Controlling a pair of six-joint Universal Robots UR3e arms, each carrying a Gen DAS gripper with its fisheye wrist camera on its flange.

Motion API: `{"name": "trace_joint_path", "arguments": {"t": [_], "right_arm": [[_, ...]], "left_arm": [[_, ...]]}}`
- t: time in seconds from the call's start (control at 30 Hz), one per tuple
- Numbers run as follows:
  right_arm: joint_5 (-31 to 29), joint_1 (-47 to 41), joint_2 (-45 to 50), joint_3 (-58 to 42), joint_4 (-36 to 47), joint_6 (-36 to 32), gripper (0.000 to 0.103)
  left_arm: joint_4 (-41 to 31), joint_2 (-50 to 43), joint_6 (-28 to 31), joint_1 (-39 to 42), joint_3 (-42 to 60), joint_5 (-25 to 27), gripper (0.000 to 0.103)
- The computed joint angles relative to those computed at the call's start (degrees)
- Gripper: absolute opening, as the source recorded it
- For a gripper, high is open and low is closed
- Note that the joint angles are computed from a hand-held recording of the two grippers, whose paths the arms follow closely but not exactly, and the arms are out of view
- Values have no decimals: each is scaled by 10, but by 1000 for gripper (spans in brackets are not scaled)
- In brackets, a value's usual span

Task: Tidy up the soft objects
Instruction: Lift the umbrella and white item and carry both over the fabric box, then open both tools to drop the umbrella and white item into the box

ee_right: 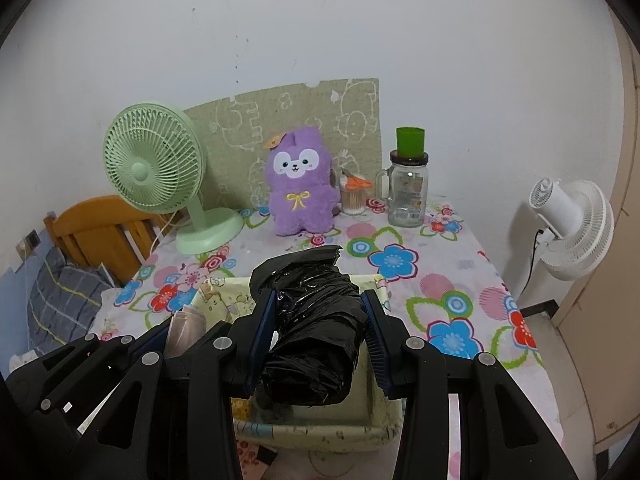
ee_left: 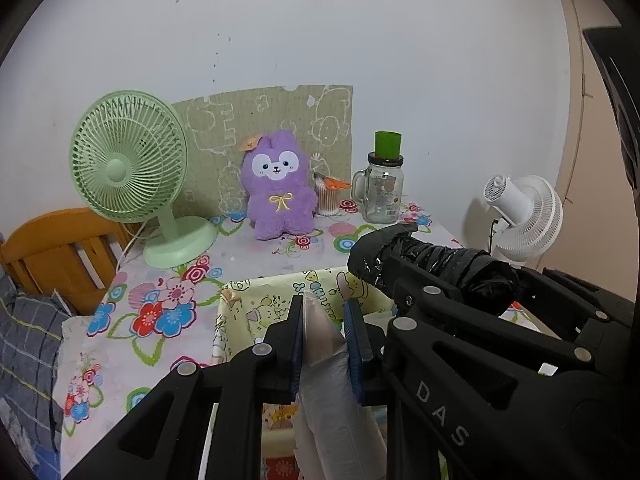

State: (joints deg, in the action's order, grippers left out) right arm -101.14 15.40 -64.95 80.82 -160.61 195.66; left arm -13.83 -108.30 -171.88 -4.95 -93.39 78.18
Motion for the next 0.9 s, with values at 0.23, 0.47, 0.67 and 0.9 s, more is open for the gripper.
{"name": "trace_joint_path", "arguments": {"t": [0.23,0.47,0.67,0.9], "right_arm": [[37,-19,45,-44,9,-15,46],[69,-31,85,-80,21,-21,46],[86,-31,111,-103,18,-34,46],[97,-27,136,-140,40,-45,70]], "left_arm": [[-15,-58,-15,2,57,3,19],[-35,-96,-17,1,95,17,39],[-33,-109,-14,0,103,41,67],[-43,-109,-11,7,100,39,81]]}}
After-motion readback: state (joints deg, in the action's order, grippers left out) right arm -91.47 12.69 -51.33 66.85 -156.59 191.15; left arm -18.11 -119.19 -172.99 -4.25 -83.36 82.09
